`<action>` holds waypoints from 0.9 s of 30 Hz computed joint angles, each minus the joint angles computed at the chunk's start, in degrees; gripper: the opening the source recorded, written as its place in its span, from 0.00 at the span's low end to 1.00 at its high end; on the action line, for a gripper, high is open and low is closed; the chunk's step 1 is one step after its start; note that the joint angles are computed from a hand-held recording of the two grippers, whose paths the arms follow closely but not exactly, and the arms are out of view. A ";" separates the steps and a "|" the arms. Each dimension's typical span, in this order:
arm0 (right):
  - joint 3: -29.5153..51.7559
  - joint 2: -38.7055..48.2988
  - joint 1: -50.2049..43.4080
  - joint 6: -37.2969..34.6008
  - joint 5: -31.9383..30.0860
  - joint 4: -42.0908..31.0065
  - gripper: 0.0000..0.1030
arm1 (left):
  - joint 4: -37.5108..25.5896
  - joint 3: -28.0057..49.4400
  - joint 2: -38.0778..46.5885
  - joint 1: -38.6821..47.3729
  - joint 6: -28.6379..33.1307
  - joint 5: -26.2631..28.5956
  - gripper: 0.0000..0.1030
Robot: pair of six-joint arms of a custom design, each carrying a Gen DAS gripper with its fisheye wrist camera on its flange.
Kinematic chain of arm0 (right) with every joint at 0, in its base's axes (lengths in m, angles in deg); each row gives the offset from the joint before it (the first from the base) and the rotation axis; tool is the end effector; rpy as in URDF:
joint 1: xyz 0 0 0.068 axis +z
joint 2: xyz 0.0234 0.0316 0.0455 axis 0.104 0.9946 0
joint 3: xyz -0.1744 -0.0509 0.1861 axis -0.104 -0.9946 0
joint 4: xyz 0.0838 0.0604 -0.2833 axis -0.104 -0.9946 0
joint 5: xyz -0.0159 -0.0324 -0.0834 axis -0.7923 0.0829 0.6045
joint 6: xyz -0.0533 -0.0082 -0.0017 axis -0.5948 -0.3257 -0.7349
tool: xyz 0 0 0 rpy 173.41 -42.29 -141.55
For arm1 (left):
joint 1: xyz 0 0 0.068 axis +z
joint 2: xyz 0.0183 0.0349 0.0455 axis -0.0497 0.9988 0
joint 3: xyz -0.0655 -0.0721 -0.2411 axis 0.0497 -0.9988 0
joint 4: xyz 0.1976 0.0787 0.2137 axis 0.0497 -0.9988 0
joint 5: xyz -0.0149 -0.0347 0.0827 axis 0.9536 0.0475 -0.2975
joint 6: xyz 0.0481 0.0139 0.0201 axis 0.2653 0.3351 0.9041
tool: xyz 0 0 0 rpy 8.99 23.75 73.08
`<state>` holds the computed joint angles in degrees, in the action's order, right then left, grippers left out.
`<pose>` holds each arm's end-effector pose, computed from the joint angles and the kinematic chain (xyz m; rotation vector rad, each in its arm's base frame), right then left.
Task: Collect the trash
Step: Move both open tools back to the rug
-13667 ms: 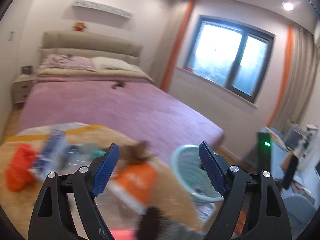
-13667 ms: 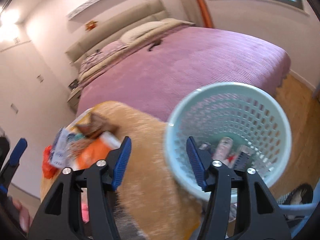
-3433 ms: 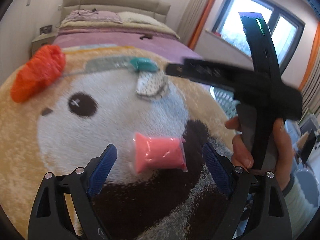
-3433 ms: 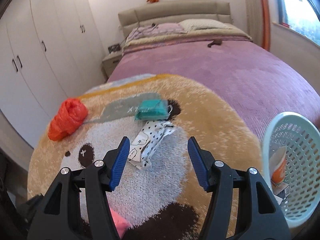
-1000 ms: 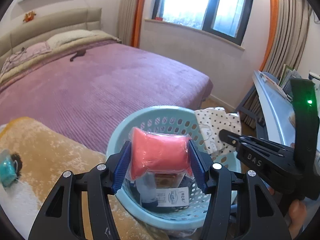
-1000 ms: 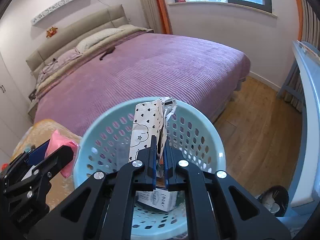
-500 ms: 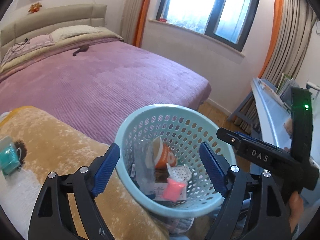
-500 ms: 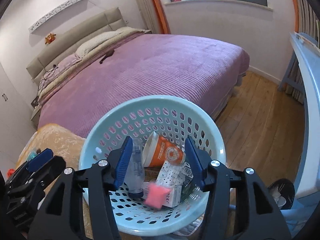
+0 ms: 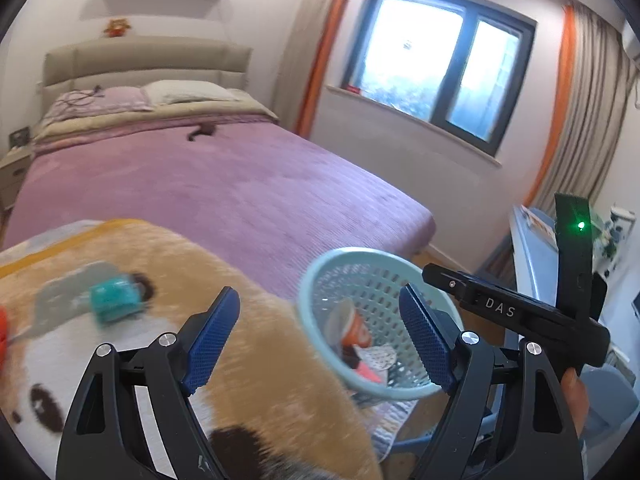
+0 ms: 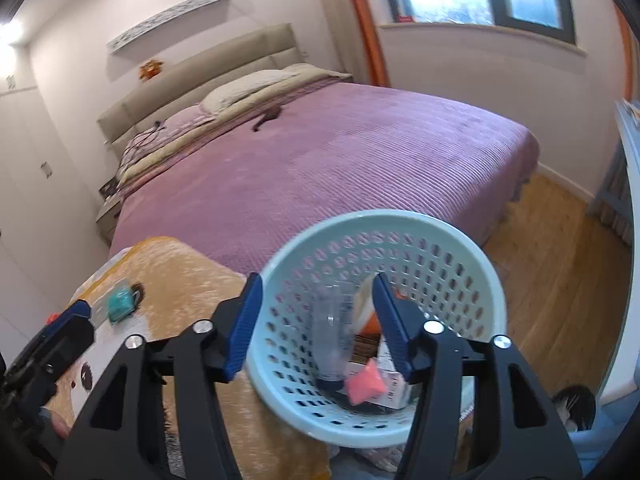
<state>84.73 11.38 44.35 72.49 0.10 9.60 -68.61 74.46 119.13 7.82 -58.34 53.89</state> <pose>0.2138 0.1518 0.2472 0.1927 2.2725 0.2359 0.2147 0.0197 0.2344 0.2470 2.1636 -0.5208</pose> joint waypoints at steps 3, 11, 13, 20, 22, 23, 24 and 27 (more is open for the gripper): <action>2.74 3.51 2.29 -0.62 0.20 1.03 0.58 | -4.35 1.61 -0.15 9.40 3.46 5.26 0.81; 13.45 17.47 10.65 -2.01 0.21 4.75 0.63 | -6.00 7.21 7.12 34.82 15.44 8.36 0.86; 16.67 21.18 12.37 -2.83 0.67 5.05 0.64 | -4.08 9.42 11.81 40.37 16.42 8.59 0.86; 29.19 35.12 14.69 -4.57 -4.78 5.36 0.64 | -3.91 22.48 32.43 49.28 18.21 10.02 0.86; 33.12 38.87 15.35 -5.48 -4.12 4.23 0.66 | -3.58 25.07 37.08 50.79 18.50 10.80 0.86; 35.32 40.99 15.76 -5.75 -3.69 3.67 0.67 | -3.52 25.96 38.90 51.02 18.65 10.94 0.86; 37.24 43.10 16.14 -6.11 -3.66 3.69 0.69 | -3.57 26.00 39.65 51.11 19.10 11.21 0.86; 40.69 47.58 17.06 -7.25 -3.52 4.61 0.70 | -0.79 25.97 42.58 50.40 18.77 10.51 0.86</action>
<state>125.41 58.96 61.41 65.24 -3.41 14.21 -69.40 100.42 161.70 58.22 -39.57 64.41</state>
